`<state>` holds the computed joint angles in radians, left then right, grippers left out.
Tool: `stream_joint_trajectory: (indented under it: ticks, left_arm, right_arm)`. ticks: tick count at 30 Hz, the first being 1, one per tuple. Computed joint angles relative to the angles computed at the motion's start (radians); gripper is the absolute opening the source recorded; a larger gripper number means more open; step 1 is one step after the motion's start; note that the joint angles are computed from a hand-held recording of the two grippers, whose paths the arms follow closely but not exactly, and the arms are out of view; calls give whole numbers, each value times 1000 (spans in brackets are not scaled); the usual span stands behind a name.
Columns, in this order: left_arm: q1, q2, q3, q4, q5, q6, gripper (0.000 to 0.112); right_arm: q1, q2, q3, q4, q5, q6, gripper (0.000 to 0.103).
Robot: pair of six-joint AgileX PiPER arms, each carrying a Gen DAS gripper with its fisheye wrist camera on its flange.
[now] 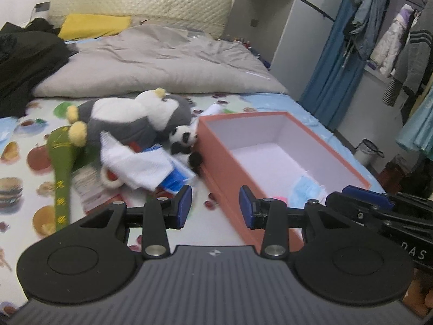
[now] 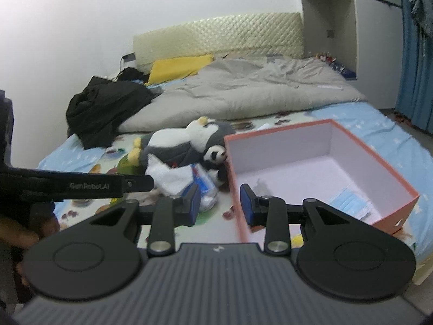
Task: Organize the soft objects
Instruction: 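Move both grippers back toward the pile of soft items, then grasp the white waffle towel with the left gripper while the right grasps the blue plastic bag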
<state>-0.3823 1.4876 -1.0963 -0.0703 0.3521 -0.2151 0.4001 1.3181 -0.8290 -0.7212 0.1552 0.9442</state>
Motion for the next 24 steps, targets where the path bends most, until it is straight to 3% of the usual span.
stream_joint_trajectory:
  ticks: [11,14,18,24]
  left_arm:
    - [88,-87,184,-22,-55,-16,45]
    - [105,-96,214,-61,-67,13,45]
    - [141,-87,246,-240,-97,162,48]
    - [217,-21,229,-652,-98,529,53]
  right_arm:
    - [143,64,16,-221,28,222,35]
    - [166,88,3,-183,38,184,35]
    - [199,124,-22,-213,67,187,35]
    - [200,202,-80,-226,77,156,38]
